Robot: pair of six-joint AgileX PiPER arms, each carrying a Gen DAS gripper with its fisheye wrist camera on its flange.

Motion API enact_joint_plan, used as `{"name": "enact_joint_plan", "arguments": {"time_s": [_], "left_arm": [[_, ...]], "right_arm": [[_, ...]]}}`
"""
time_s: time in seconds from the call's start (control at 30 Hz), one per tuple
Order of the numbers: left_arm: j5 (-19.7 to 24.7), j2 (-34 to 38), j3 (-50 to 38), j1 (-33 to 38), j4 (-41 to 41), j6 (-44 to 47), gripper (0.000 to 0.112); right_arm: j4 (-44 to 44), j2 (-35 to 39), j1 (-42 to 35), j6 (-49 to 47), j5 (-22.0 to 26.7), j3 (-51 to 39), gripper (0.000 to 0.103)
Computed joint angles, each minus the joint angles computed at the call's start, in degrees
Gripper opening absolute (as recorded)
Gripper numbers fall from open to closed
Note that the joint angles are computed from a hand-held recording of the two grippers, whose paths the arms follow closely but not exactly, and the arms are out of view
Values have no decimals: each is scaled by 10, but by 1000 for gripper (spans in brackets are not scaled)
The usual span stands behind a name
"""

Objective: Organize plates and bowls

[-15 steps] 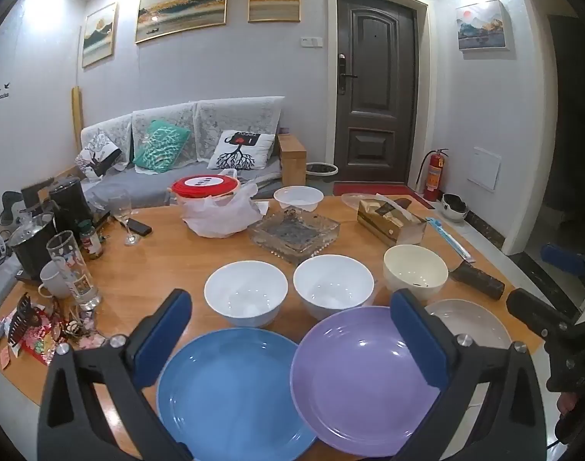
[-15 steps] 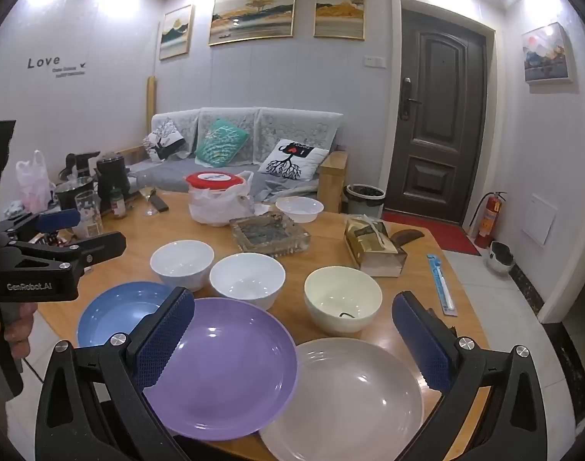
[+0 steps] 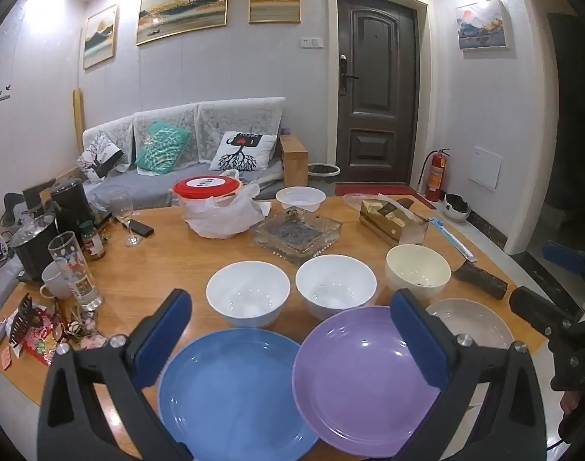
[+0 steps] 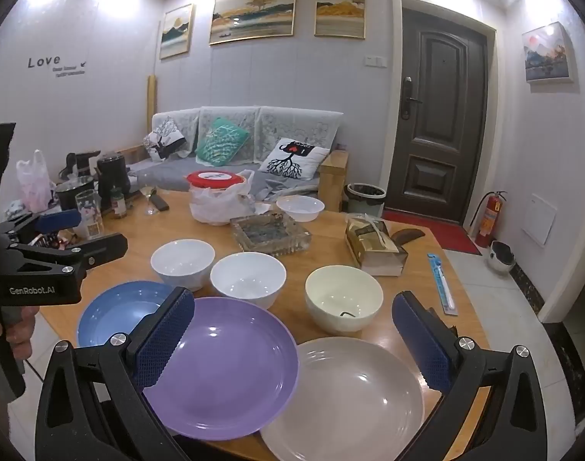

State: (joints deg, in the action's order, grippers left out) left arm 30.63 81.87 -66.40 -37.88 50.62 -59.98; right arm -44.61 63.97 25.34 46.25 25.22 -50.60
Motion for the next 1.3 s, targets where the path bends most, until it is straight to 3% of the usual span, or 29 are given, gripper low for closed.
{"name": "enact_joint_plan", "arguments": {"time_s": [1.3], "left_arm": [[-4, -12, 9, 5, -1, 7, 102]], "right_arm": [[4, 4, -1, -2, -5, 5, 102]]}}
